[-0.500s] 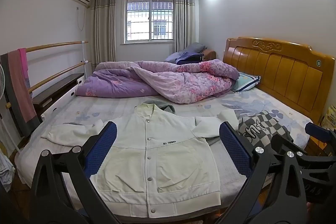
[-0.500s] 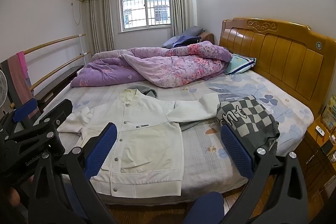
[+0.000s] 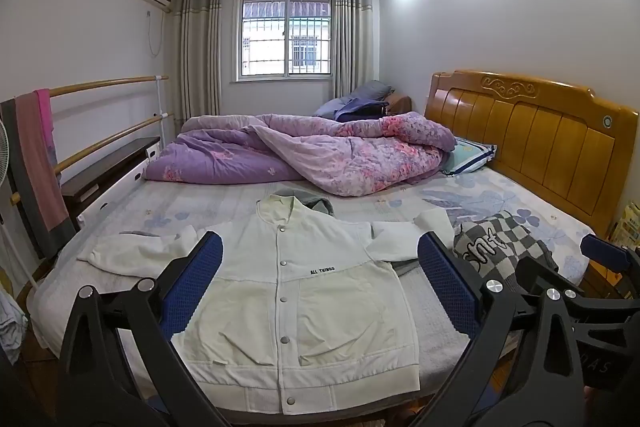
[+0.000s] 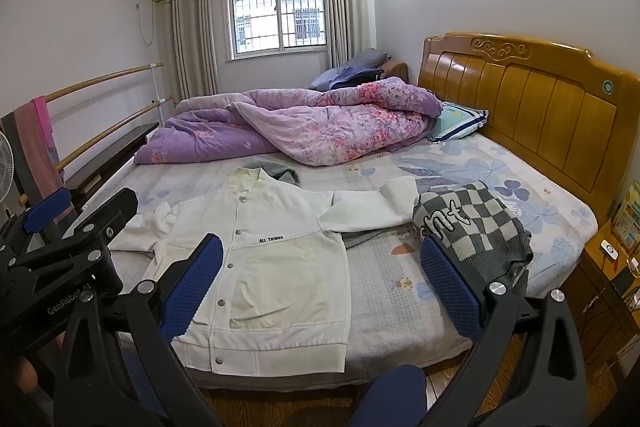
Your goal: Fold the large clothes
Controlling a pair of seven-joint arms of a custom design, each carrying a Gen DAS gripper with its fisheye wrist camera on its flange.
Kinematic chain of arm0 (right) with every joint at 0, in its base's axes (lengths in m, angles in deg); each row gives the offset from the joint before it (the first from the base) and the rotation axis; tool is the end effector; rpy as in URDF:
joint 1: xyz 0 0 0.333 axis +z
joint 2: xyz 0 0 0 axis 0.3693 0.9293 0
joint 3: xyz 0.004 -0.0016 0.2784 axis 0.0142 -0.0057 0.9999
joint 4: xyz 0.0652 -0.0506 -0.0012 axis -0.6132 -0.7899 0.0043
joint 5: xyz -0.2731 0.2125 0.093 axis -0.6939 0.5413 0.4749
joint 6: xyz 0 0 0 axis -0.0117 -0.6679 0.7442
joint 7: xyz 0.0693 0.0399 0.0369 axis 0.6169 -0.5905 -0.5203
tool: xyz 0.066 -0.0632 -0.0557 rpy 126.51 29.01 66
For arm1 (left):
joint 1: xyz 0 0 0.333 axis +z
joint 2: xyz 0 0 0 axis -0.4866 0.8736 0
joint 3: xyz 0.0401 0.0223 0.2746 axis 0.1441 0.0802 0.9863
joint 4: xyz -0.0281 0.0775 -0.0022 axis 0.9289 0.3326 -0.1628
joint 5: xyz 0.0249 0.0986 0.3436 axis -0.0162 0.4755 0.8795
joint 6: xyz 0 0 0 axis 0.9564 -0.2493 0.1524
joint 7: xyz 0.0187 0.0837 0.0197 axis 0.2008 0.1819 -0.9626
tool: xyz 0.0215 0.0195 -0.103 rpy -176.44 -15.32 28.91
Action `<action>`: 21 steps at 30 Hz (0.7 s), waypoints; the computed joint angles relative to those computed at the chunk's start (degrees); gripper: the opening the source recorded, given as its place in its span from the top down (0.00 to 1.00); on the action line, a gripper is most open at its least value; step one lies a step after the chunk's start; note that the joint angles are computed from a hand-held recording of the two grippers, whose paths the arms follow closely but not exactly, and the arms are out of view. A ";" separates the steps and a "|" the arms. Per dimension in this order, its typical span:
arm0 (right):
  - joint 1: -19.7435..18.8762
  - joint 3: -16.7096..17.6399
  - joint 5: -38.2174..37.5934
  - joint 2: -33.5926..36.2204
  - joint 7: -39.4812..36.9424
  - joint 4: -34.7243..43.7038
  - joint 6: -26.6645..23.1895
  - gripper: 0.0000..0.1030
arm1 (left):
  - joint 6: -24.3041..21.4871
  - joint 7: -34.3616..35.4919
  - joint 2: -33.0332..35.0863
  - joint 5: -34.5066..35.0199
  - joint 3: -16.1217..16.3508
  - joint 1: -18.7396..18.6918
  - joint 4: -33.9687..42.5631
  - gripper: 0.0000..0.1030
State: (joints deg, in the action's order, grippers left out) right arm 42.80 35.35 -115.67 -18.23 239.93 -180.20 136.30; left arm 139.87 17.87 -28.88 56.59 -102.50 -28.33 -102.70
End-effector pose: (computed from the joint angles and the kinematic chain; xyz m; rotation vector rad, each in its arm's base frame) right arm 0.3745 0.3157 0.5978 -1.3298 1.7696 -1.0182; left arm 0.4272 -0.2212 0.6182 -1.2553 1.7168 -1.2028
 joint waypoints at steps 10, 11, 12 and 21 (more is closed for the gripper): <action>0.07 -0.04 -0.14 0.22 -0.07 0.17 0.06 0.07 | -0.13 -0.03 0.02 0.03 0.18 -0.20 0.03 0.05; 0.08 -0.07 -0.20 0.22 -0.02 0.14 0.14 0.07 | -0.13 -0.03 0.02 0.04 0.18 -0.21 0.04 0.05; 0.09 -0.04 -0.18 0.30 -0.04 0.23 0.02 0.07 | -0.09 -0.04 0.03 0.04 0.19 -0.22 0.03 0.05; 0.34 -0.16 -0.17 0.62 -0.10 0.54 -0.18 0.07 | -0.37 0.35 -0.12 -0.09 0.62 -0.68 -0.15 0.05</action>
State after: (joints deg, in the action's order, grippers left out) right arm 43.14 35.19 -115.84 -17.62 239.83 -179.67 136.12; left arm 139.50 18.22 -29.01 56.50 -101.88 -29.01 -102.84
